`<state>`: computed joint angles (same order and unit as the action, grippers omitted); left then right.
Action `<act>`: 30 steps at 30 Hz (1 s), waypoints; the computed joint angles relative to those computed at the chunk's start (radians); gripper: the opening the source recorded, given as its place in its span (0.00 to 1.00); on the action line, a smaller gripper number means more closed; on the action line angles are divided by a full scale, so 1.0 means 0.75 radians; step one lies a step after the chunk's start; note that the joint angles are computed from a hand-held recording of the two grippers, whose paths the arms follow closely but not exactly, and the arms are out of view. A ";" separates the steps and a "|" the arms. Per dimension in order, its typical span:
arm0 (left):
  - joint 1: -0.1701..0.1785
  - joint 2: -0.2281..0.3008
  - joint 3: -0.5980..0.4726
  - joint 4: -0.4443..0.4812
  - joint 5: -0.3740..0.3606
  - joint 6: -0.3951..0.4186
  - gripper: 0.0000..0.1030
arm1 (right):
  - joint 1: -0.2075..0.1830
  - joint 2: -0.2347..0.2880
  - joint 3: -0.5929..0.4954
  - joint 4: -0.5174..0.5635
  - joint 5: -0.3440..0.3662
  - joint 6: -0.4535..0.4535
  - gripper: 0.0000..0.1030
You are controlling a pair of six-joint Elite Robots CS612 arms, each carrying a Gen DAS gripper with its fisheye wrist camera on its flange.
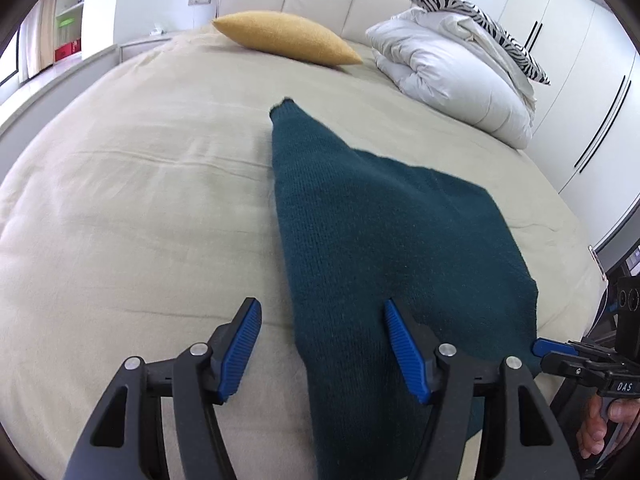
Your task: Fold small clothes
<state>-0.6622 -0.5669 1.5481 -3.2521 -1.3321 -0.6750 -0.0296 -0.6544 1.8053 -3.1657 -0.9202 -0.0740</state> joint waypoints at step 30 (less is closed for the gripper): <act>-0.159 -0.174 0.150 -0.129 0.757 0.095 1.00 | 0.119 -0.195 0.124 -0.931 -0.685 0.250 1.00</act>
<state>-0.7812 -0.6971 1.6604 -3.3493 -0.7642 -0.6040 0.0597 -0.8004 1.8983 -3.8640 -1.4342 0.1132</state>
